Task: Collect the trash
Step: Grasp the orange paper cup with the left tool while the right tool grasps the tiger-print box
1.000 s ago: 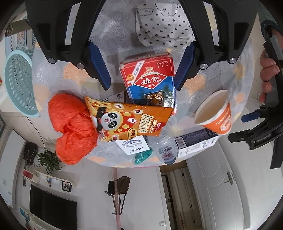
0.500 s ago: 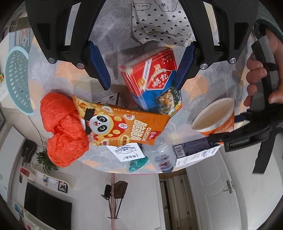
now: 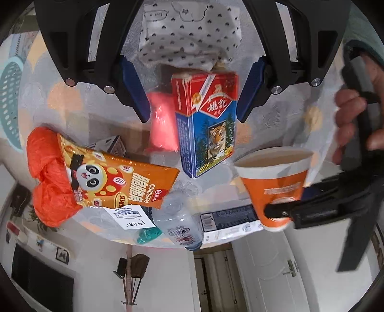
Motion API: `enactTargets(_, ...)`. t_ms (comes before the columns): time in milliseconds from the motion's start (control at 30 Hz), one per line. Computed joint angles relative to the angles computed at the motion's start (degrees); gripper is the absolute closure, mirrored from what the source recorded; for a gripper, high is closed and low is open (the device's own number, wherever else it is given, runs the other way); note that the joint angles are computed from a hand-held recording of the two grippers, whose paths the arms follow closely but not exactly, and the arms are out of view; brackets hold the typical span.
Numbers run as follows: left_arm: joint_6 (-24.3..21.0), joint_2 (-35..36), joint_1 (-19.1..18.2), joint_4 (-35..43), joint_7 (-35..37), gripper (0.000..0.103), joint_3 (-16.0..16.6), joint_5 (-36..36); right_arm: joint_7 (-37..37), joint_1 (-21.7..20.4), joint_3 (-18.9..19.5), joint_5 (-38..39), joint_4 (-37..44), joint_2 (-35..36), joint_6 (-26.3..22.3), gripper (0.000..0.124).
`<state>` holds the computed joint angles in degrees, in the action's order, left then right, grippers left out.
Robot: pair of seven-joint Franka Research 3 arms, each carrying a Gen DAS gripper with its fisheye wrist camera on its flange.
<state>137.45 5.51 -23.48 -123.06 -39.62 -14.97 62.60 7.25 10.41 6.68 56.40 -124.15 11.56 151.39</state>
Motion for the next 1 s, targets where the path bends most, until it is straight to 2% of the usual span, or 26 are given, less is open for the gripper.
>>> enactTargets(33, 0.24, 0.06, 0.12, 0.14, 0.45, 0.043, 0.09, 0.06, 0.91, 0.80, 0.03, -1.17, -0.23, 0.27, 2.20, 0.050)
enactTargets(100, 0.41, 0.05, 0.07, 0.11, 0.78, 0.043, 0.06, 0.20, 0.96, 0.91, 0.30, -1.30, -0.46, 0.20, 3.48, 0.048)
enactTargets(367, 2.02, 2.98, -0.33, 2.56, 2.23, 0.041, 0.44, 1.45, -2.02, 1.19, 0.85, 0.78, -2.14, -1.39, 4.20, 0.043)
enactTargets(500, 6.10, 4.89, -0.36, 2.79, 1.41, 0.038, 1.48, 1.45, -5.58, 2.42, 1.87, 3.47, -3.69, -1.40, 10.40, 0.043)
enactTargets(567, 7.60, 5.67, -0.55, 2.95, 0.46, 0.036, 2.00, 1.84, -6.68, 2.13, 1.86, 4.68, -3.68, -1.49, 10.67, 0.043)
enactTargets(667, 9.08, 7.21, -0.76, 3.97, 1.58, 0.036, 2.48, 0.75, -8.59, 1.17, 1.39, 6.80, -3.55, -2.23, 8.54, 0.043)
enactTargets(800, 9.06, 7.73, -1.77, 4.51, 1.24, 0.043, 3.21, 0.79, -7.43, 1.04, 0.23, 5.92, -3.65, -2.95, 5.81, 0.043)
enactTargets(833, 9.64, 7.45, -1.86, 4.15, 0.27, 0.050, 3.43, 1.33, -7.20, 1.19, 0.08, 5.34, -3.87, -3.13, 5.59, 0.043)
enactTargets(867, 9.64, 7.20, -1.90, 3.94, 0.16, 0.054, 3.42, 1.20, -7.46, 1.46, 0.12, 5.22, -4.33, -3.41, 6.16, 0.043)
enactTargets(1000, 7.80, 4.44, -1.99, 1.63, -0.29, 0.054, 2.92, 0.56, -9.89, 2.95, 0.99, 7.01, -6.12, -3.98, 10.97, 0.043)
